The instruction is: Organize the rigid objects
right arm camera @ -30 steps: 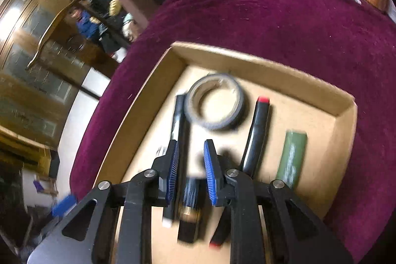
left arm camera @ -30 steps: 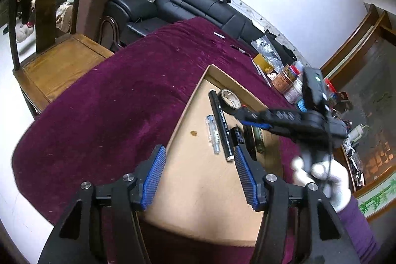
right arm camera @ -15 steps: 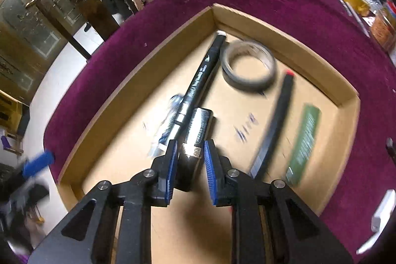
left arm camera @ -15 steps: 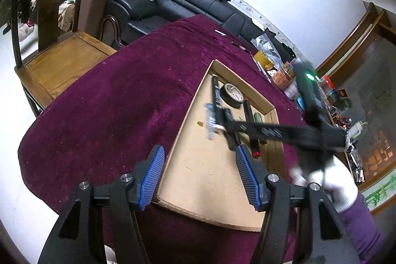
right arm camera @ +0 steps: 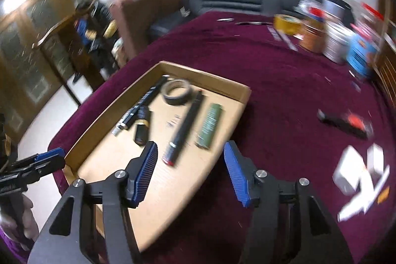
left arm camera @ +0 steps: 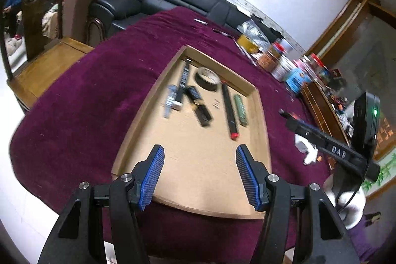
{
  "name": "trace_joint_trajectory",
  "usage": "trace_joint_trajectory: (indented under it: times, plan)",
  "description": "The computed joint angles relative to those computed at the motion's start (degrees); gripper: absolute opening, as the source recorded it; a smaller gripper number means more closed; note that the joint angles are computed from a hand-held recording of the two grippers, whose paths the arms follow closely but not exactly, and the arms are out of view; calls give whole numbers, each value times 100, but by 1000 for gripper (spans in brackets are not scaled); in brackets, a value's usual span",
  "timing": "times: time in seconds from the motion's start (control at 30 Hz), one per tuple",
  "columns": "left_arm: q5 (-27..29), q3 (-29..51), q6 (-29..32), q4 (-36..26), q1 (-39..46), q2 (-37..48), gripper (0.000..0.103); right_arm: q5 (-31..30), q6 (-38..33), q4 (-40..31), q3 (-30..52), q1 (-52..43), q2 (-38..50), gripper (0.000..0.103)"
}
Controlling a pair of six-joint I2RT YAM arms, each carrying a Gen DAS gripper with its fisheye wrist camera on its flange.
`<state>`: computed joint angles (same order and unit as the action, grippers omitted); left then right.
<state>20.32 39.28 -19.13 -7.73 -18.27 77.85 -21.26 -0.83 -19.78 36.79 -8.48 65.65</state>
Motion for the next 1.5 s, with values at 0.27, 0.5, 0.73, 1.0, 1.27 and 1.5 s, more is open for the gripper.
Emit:
trace_joint_trajectory:
  times: [0.27, 0.5, 0.73, 1.0, 1.27, 1.5]
  plan:
    - [-843, 224, -329, -500, -1281, -457, 54, -1160, 518, 322, -860, -1174, -327, 55]
    - [-1560, 636, -617, -831, -2520, -292, 54, -1525, -243, -450, -1222, -2055, -1897, 55]
    - [-2097, 999, -868, -1089, -3535, -161, 54, -2405, -1145, -950, -1270, -3474, -1918, 61]
    - [-2262, 1613, -1129, -1408, -4085, 524, 54, -3206, -2272, -1498, -1058, -4806, -1157, 61]
    - [-2415, 2014, -1162, -1661, -4367, 1021, 54, -3435, -3041, -1570, -745, -5784, -208, 65]
    - [-2505, 2665, -908, -1768, -4383, 1879, 54, -2985, -2547, -228, -203, -6502, 881, 65]
